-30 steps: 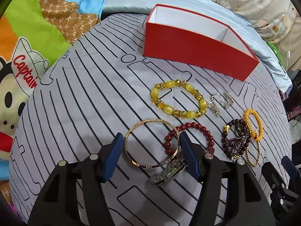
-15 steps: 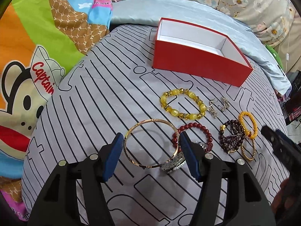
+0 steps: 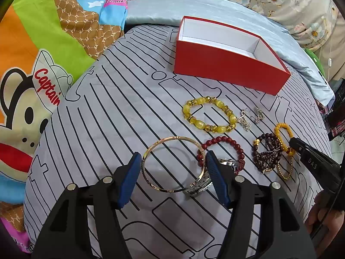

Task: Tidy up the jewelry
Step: 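Grasp the orange beaded bracelet with the right tool while the left tool lifts the bangle, then carry both bracelets into the red box and open both tools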

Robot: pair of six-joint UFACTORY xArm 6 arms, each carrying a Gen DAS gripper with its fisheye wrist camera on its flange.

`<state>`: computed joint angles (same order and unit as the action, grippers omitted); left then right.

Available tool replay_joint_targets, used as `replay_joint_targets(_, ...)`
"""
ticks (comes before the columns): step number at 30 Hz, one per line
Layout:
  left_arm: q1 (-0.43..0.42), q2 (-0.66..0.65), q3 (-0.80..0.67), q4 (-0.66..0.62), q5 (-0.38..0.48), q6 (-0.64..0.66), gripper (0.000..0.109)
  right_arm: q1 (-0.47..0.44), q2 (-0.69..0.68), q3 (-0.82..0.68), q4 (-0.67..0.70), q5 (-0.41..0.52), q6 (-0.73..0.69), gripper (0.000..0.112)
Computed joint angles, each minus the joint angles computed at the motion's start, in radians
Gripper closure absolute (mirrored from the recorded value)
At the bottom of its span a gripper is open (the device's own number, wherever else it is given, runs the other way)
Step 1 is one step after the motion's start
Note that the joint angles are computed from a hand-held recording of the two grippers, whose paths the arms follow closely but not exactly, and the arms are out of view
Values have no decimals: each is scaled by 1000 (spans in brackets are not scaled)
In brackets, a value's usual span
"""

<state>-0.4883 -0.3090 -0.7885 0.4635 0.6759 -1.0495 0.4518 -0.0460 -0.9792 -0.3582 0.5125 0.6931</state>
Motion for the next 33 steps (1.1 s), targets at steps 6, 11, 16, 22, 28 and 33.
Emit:
replay_joint_targets(6,-7,-24,-1,10,12,-7,49,-2,-79,32,-9,-35,14,106)
replay_joint_targets(11,-19,-49,-17,35,29,-10,49,3,-143,33,18,-53,-20,106)
replay_joint_targets(16,-24,-54,-58,56,45,-2,49,19,-181,-8,15,-58,-57,106)
replay_joint_targets(22,2,9,-183,83,28,62,49,22,-115,-130,127,-87,-179,106)
replay_joint_targets(28,51,182,-410,145,-5,116,49,8,70,-348,304,-108,-342,106)
replay_joint_targets(33,97,348,-588,116,-27,173,49,-10,266,-582,363,-56,-414,106)
